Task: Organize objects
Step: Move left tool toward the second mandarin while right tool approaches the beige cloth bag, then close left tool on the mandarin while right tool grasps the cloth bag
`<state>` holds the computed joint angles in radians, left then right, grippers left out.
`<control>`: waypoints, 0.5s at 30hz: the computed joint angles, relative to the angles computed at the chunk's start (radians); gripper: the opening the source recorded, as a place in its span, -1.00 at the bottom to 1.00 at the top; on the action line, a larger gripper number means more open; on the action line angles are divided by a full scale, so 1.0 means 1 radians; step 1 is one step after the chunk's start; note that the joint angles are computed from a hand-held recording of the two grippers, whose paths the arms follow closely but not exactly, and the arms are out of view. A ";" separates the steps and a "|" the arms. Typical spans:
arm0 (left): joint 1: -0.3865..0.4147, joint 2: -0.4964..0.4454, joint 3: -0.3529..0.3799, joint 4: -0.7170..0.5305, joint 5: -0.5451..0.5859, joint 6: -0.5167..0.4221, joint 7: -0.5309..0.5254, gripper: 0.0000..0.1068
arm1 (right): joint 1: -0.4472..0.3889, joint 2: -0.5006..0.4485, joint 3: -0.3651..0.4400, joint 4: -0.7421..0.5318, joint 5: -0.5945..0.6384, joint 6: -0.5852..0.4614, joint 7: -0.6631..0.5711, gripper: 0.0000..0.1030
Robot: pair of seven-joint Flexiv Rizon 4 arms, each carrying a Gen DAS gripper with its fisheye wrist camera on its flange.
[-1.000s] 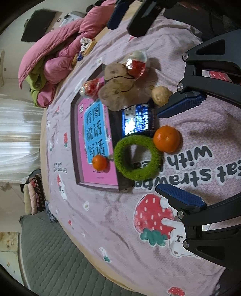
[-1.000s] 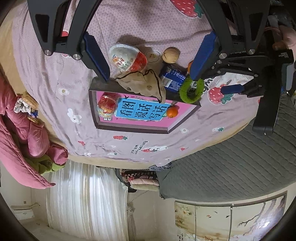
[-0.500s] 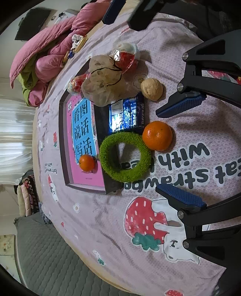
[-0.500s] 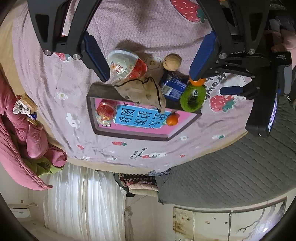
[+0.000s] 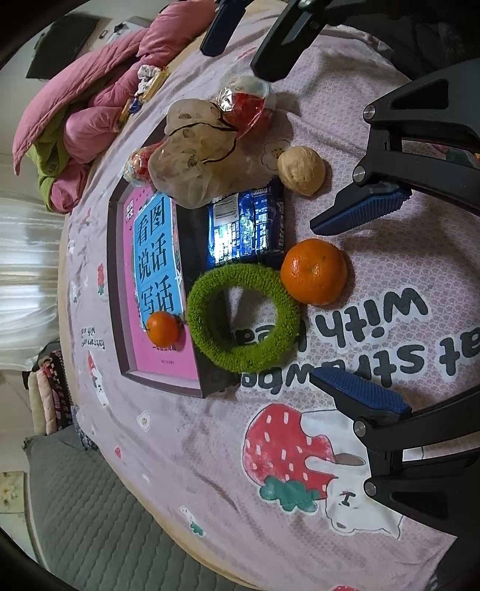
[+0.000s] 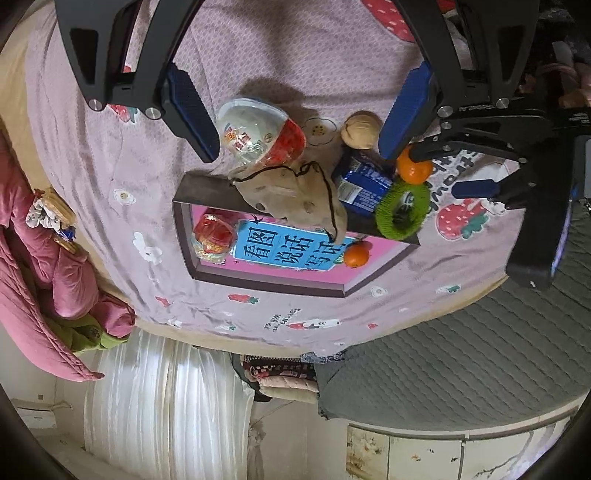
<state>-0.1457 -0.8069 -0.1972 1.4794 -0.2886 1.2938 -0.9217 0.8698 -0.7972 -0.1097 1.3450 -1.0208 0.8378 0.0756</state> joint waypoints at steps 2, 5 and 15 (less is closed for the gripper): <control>-0.002 -0.004 -0.001 -0.005 0.001 -0.001 0.001 0.40 | -0.006 -0.009 0.004 -0.012 0.010 -0.006 -0.023 0.70; -0.005 -0.013 0.000 -0.017 0.000 -0.008 -0.003 0.40 | -0.016 -0.024 0.004 -0.031 0.027 -0.010 -0.054 0.70; -0.017 -0.041 0.004 -0.055 0.001 -0.022 -0.015 0.40 | -0.047 -0.093 0.001 -0.120 0.123 -0.013 -0.191 0.70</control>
